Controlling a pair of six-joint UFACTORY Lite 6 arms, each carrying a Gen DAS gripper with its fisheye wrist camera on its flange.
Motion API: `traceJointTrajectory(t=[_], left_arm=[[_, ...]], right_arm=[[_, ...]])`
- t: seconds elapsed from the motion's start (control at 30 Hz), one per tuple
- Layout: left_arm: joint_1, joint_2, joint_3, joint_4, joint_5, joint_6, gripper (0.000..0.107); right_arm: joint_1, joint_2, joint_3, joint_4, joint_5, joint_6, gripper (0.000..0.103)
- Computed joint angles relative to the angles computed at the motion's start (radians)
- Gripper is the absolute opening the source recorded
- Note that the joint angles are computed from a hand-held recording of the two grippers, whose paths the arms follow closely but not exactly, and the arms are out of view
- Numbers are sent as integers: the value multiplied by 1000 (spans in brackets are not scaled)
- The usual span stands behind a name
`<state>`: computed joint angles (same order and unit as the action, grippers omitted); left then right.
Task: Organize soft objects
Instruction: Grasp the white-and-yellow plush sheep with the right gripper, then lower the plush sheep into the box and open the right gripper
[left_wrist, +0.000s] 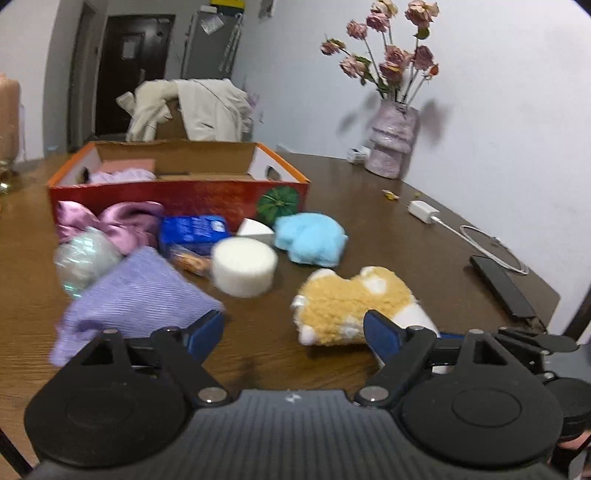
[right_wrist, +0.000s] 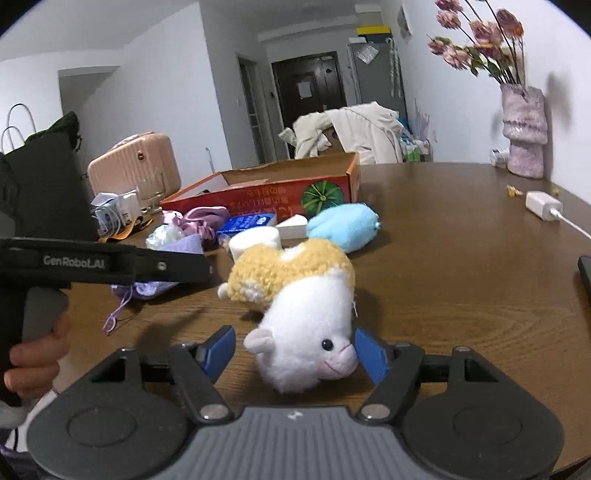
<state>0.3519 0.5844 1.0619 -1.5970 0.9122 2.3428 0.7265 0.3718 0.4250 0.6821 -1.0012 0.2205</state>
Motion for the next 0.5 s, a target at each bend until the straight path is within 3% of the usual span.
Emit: traceJointTrajectory(t=[0.13, 0.2, 0.23, 0.33, 0.5], left_arm=[[-51, 54, 36, -28, -12, 11, 83], [-87, 93, 86, -17, -29, -35, 76], [-101, 117, 116, -1, -33, -59, 66], [-115, 158, 185, 98, -21, -187, 45], [-85, 102, 222, 130, 39, -256, 43]], right_arm=[[-13, 35, 54, 30, 16, -23, 71], [-47, 61, 83, 14, 35, -9, 67], [-75, 72, 98, -21, 57, 8, 59], [-104, 71, 102, -77, 74, 46, 51], [-160, -50, 71, -158, 87, 41, 50]])
